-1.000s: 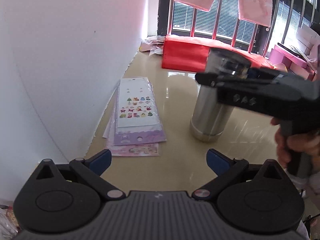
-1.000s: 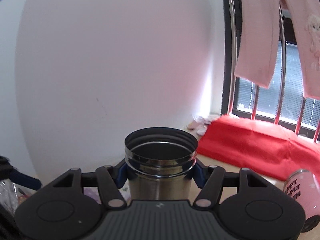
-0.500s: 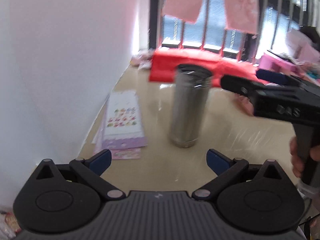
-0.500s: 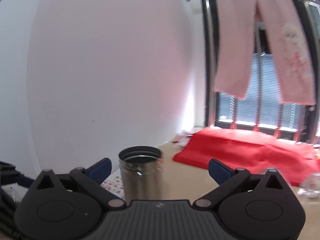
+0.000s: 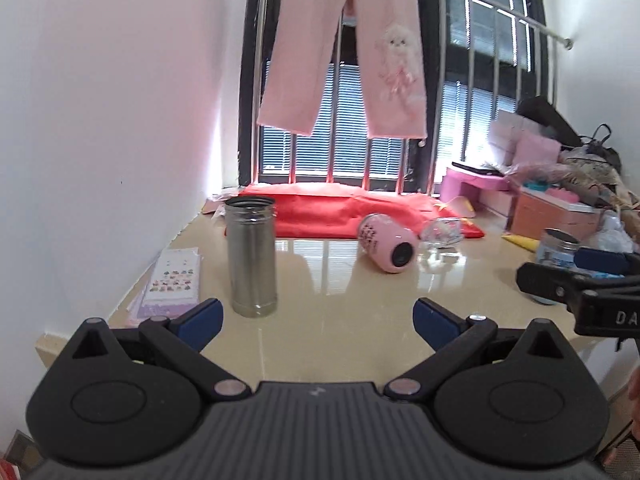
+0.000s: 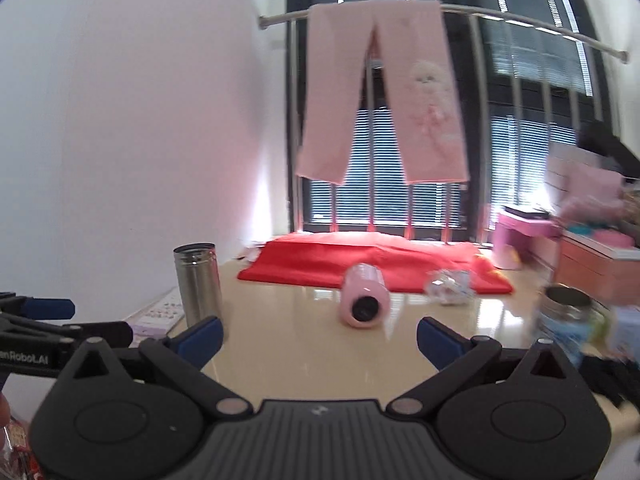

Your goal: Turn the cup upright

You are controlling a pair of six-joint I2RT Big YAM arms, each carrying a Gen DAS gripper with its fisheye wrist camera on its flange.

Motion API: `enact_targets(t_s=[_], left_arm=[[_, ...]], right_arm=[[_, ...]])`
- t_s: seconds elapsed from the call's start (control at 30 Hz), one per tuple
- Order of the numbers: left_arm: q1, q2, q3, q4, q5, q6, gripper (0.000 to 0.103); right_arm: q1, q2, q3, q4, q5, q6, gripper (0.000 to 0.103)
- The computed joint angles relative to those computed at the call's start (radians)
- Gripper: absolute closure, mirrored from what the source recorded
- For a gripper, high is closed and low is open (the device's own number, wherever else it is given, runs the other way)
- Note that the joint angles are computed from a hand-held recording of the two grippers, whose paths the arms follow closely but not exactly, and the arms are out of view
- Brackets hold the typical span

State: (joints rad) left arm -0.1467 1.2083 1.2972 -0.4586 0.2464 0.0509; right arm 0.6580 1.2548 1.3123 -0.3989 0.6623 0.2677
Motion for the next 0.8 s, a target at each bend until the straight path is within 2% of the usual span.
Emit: enact_targets(t_s=[0.1,0.17,0.27,0.4,0.8], left_arm=[[-0.01,-0.054,-0.048,0.017,0.005,-0.001,0.0],[-0.018,-0.062,-0.05,0.006,0.003,-0.003,0.0],[-0.032,-0.054,-0.046,0.016,-0.026,-0.008,0.0],[-0.018,-0.056,-0.056,0.014,-0.019,-0.012,0.0],[-0.012,-0.067,-0.068,0.011,-0.007,-0.017,0.0]], right_arm=[[0.056,-0.062,-0.051,-0.024,0.085,0.022,0.0],[0.074,-0.085,-0.07,-0.031,0.106,0.03,0.0],[0.06,-0.092,-0.075,-0.038,0.09,0.052,0.0],[0.055,-0.094,-0.087,-0.001,0.093,0.041,0.0],[0.059,-0.086,-0.079,-0.03,0.102,0.062,0.0]])
